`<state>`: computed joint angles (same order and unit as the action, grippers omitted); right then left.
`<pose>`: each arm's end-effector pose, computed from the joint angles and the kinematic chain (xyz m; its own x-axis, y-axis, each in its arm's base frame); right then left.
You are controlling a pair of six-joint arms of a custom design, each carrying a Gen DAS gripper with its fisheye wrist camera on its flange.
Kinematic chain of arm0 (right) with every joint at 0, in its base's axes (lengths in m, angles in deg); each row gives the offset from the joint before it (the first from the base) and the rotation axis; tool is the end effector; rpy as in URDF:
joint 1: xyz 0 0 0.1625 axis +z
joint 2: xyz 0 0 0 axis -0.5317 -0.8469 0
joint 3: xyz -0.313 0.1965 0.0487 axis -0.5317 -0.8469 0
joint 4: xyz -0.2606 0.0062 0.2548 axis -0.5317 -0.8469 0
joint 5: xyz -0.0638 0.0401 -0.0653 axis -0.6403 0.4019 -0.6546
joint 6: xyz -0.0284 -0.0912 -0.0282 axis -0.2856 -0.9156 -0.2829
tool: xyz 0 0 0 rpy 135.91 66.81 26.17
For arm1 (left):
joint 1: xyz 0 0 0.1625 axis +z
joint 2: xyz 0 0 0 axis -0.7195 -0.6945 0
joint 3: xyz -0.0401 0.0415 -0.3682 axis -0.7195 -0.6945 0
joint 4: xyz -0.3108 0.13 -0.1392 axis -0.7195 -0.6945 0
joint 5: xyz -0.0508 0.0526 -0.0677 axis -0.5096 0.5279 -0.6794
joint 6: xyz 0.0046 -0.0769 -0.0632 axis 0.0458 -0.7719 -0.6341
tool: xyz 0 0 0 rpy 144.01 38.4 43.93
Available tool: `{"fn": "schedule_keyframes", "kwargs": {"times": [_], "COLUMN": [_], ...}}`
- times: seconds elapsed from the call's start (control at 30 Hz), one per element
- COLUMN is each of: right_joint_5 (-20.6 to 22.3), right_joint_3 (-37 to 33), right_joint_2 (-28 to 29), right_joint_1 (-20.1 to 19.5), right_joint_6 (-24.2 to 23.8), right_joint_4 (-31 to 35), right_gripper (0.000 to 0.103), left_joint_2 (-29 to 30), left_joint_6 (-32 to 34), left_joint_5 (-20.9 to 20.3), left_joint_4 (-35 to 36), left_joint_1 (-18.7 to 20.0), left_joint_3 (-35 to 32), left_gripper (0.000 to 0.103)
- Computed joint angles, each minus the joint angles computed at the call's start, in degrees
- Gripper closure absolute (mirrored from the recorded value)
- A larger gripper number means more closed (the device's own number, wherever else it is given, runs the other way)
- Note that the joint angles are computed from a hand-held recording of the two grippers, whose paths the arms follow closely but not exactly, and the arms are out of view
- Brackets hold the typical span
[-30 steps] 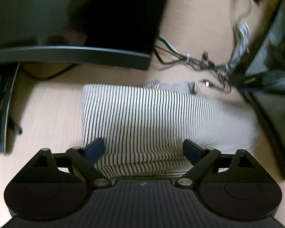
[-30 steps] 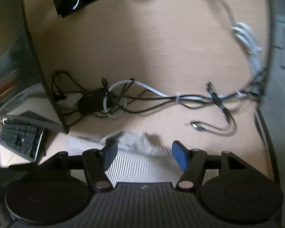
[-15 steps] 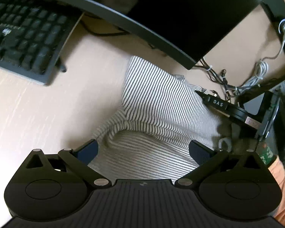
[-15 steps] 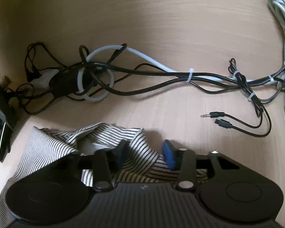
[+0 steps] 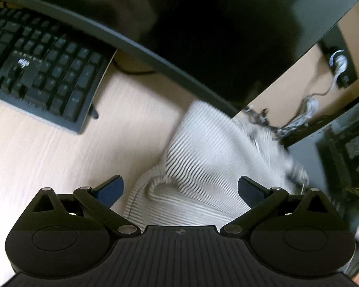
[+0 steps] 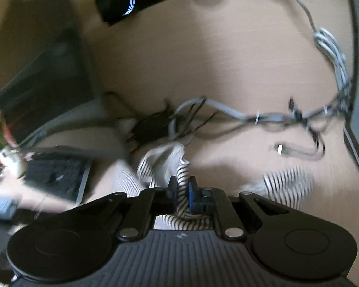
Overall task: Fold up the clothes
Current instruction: 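Grasp the folded shirt edge with the right gripper and fold it again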
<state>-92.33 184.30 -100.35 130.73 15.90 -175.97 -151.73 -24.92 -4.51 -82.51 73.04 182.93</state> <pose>0.1355 -0.2788 0.3421 -0.9159 0.0638 0.3963 -0.2660 0.6429 -0.7183 -0.3010 -0.3517 0.1607 -0.9743 0.1553 -0.1635 0.2114 0.8810 -0.4232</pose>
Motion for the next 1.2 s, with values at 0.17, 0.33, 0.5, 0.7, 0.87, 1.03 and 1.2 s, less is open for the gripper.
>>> {"fn": "schedule_keyframes", "kwargs": {"times": [0.17,0.33,0.5,0.7,0.87,1.03,1.2], "right_joint_5": [-3.61,-6.8,-12.99,-16.51,-22.66,-28.0,-28.51], "right_joint_3": [8.29,13.61,14.75,13.44,9.18,6.87,8.16], "right_joint_2": [-8.93,-12.97,-9.88,-11.13,-16.67,-13.99,-13.04], "right_joint_1": [3.5,3.55,9.3,13.29,22.27,23.53,14.48], "right_joint_6": [9.43,13.75,14.37,13.63,15.63,12.48,16.85], "right_joint_4": [7.82,9.34,6.96,13.0,20.19,14.55,25.75], "right_gripper": [0.095,0.095,0.095,0.094,0.089,0.063,0.055], "left_joint_2": [0.15,0.97,2.07,4.47,1.49,-2.89,-6.53], "left_joint_6": [4.5,7.85,11.53,18.7,21.91,19.27,16.68], "left_joint_5": [-0.69,-1.08,-2.16,-3.53,0.5,5.48,-0.03], "left_joint_4": [-2.43,-3.71,-5.71,2.24,10.83,17.63,15.68], "left_joint_1": [0.12,-0.76,-2.2,-4.18,-5.29,-3.88,-1.67], "left_joint_3": [-1.13,-2.24,-2.66,-4.03,-1.2,1.18,1.71], "left_gripper": [0.0,0.0,0.0,0.035,0.034,0.02,0.019]}}
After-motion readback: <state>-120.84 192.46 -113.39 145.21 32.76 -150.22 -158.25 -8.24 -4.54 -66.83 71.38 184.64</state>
